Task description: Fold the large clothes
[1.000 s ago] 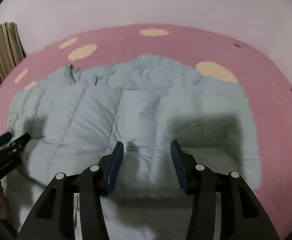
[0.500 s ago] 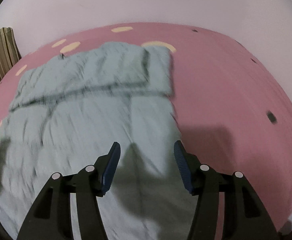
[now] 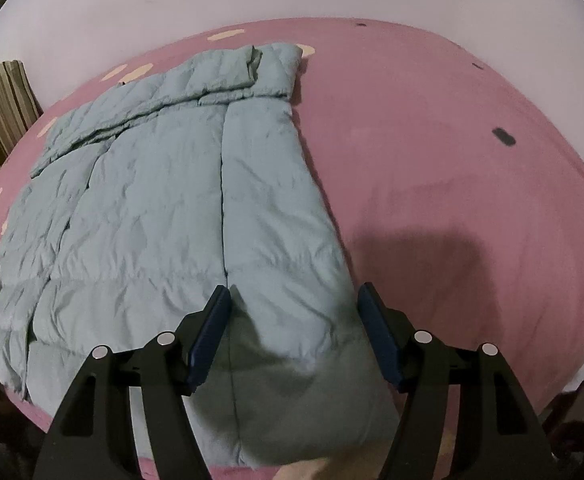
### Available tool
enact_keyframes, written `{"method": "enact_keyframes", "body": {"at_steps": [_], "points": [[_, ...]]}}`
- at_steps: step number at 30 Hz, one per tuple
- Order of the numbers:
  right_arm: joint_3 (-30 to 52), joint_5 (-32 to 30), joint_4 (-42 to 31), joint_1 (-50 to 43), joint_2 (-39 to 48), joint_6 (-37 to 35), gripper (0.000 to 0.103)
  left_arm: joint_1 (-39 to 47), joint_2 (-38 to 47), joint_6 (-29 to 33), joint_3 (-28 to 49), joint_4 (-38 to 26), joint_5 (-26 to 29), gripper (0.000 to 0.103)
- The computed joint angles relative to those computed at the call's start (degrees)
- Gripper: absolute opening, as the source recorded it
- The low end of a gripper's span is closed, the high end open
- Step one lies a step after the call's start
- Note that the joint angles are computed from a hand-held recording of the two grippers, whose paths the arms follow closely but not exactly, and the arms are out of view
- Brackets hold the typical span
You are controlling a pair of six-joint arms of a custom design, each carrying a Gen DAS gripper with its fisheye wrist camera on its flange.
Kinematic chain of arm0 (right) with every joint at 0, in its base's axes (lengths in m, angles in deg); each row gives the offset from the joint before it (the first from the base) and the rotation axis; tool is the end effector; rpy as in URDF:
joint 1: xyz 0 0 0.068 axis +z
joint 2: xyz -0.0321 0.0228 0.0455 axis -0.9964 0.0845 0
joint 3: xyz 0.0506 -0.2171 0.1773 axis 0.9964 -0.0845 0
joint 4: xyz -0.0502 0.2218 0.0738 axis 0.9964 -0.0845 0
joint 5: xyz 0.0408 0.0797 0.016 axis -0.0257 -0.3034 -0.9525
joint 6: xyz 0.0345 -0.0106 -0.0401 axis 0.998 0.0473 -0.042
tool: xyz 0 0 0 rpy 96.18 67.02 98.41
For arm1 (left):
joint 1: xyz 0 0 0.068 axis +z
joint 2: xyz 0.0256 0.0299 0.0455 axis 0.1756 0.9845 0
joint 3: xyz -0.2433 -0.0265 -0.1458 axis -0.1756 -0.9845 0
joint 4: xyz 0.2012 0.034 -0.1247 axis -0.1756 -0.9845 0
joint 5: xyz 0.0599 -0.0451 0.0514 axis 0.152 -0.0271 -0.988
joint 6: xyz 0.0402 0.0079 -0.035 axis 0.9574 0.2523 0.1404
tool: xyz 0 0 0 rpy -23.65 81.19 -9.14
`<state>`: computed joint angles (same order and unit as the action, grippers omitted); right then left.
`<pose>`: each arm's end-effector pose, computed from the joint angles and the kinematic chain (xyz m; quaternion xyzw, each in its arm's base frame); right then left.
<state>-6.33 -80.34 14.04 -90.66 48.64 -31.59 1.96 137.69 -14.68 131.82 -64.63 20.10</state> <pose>0.2535 -0.0255 0.1610 0.1242 0.9547 -0.0066 0.2704 0.3230 -0.0434 0.1394 -0.0634 0.9667 -0.0107 0.2477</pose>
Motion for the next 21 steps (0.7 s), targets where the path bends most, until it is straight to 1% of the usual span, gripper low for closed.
{"method": "enact_keyframes", "body": {"at_steps": [11, 15, 19, 20, 21], "points": [[-3.96, -1.71, 1.37, 0.24, -1.64, 1.93, 0.064, 0.24, -2.91, 1.38, -3.91, -0.38, 1.80, 0.078], [-4.64, -2.36, 1.06, 0.67, -2.68, 2.48, 0.053, -0.18, -3.75, 2.22, -4.94, -0.73, 1.87, 0.078], [-5.32, -1.26, 1.67, 2.69, -3.13, 2.81, 0.040, -0.72, -3.97, 2.33, -5.84, 0.25, 1.17, 0.077], [-5.50, -1.35, 1.94, 2.92, -3.18, 3.06, 0.038, -0.89, -3.98, 2.08, -6.02, 0.59, 0.82, 0.077], [-5.62, -1.50, 2.13, 3.20, -3.29, 3.26, 0.033, -0.95, -4.03, 2.04, -6.16, 0.80, 0.69, 0.074]]}}
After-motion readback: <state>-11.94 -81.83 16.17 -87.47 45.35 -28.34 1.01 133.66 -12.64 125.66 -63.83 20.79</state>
